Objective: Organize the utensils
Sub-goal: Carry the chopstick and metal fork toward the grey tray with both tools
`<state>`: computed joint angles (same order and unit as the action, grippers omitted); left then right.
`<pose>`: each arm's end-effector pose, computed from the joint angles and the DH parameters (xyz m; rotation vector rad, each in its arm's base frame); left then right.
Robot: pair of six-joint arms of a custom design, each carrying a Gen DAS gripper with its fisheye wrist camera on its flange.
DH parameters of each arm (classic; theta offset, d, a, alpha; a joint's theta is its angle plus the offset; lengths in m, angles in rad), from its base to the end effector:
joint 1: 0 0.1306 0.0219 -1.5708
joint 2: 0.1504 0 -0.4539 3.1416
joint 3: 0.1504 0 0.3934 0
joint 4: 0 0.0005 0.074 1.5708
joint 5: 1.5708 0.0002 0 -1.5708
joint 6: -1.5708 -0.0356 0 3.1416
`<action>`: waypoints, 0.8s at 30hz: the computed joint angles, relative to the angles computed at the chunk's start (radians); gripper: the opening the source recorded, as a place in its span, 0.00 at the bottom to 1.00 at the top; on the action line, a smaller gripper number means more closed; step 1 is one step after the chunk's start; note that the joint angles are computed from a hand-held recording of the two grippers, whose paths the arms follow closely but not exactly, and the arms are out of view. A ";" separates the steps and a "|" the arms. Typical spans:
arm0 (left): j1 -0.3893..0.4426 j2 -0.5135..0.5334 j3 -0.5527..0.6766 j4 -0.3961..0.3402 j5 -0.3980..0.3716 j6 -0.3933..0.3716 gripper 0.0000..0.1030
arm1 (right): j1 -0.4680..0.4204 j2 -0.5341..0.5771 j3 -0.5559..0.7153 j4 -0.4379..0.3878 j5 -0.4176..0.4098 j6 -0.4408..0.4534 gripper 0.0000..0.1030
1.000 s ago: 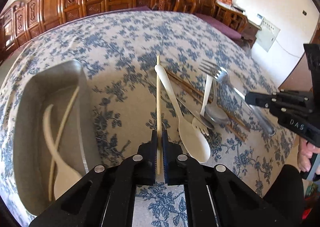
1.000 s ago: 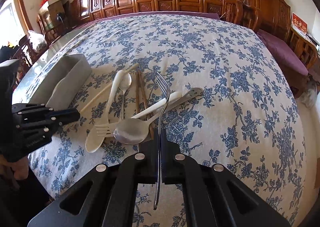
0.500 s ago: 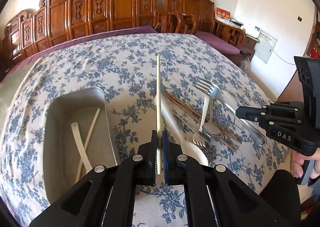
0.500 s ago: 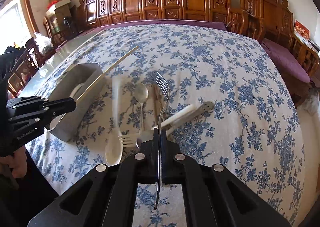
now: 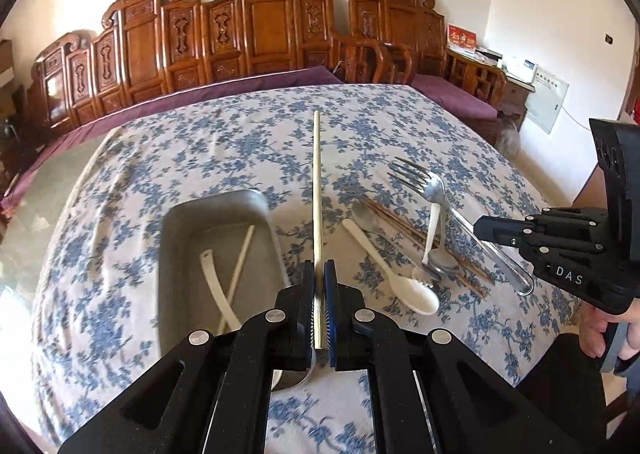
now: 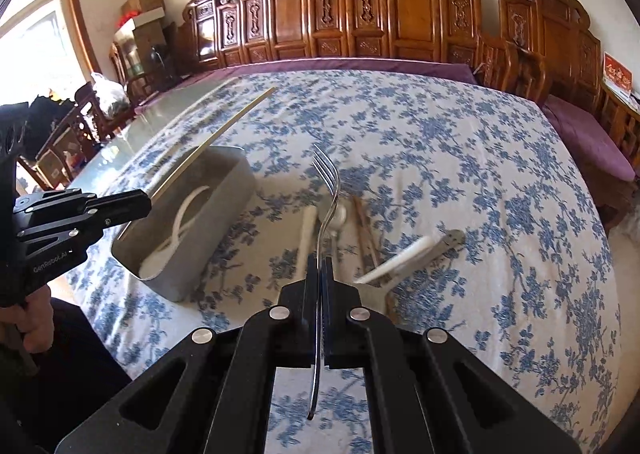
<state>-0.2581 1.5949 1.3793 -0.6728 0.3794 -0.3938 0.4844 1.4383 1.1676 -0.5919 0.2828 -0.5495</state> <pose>0.5306 -0.1542 0.4102 0.9270 2.2295 -0.4035 0.4290 0.2140 0.3969 0.2035 2.3842 0.1409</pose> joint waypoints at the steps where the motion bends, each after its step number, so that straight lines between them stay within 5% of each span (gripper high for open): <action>1: 0.004 -0.003 -0.001 0.000 -0.003 -0.003 0.04 | 0.003 0.002 0.003 0.003 0.000 0.000 0.03; 24: 0.127 0.101 0.073 -0.141 -0.063 -0.086 0.04 | 0.055 0.093 0.105 -0.021 -0.019 0.005 0.03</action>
